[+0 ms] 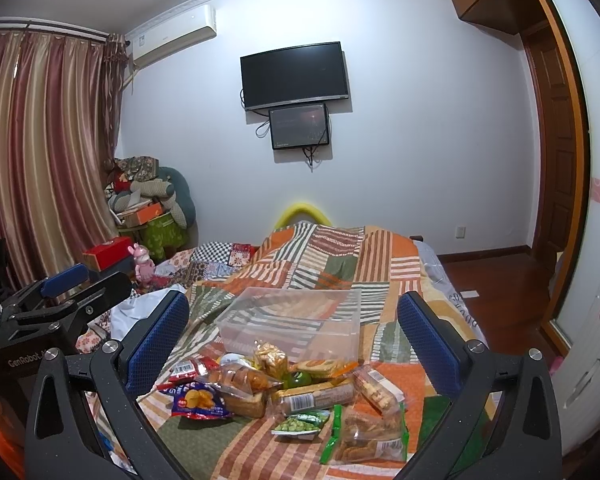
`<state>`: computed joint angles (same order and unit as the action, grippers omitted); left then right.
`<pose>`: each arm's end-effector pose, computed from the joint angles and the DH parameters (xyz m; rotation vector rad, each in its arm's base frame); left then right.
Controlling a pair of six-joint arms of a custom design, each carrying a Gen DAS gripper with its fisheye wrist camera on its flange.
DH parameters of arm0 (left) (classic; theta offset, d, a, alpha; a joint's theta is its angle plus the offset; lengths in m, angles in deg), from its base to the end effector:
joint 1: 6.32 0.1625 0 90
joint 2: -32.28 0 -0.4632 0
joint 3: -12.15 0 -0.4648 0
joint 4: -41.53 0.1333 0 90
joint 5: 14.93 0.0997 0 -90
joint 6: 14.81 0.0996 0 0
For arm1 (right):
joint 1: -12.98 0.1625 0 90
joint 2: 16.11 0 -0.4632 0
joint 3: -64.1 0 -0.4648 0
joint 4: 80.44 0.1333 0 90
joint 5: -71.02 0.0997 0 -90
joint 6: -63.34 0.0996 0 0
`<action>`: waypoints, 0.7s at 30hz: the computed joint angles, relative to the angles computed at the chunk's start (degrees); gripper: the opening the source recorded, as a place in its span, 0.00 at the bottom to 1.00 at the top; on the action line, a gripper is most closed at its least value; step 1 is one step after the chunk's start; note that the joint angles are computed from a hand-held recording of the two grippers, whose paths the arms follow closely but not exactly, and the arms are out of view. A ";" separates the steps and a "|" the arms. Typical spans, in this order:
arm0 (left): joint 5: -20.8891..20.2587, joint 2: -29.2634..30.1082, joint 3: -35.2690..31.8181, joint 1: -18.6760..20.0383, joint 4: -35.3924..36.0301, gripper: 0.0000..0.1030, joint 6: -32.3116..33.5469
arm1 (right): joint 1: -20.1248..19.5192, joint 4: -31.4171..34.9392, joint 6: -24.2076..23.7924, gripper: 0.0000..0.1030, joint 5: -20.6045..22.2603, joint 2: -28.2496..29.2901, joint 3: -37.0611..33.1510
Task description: Organize snacks
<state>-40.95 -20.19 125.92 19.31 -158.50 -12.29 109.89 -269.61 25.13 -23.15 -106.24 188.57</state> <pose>-0.4482 -0.4621 0.1683 0.6683 2.1004 -1.5048 0.1871 -0.4961 0.4115 0.8665 -2.2298 1.4389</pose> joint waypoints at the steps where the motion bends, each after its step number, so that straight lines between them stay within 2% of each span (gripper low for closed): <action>1: 0.00 -0.08 0.03 -0.02 0.16 1.00 -0.13 | 0.02 -0.05 -0.07 1.00 -0.03 0.03 0.03; 21: 0.28 0.14 0.05 -0.10 -0.07 1.00 0.13 | 0.08 0.13 0.09 1.00 0.16 -0.30 0.24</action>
<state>-40.67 -20.05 125.97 19.21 -158.57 -12.16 109.96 -269.48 25.22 -22.98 -106.54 188.81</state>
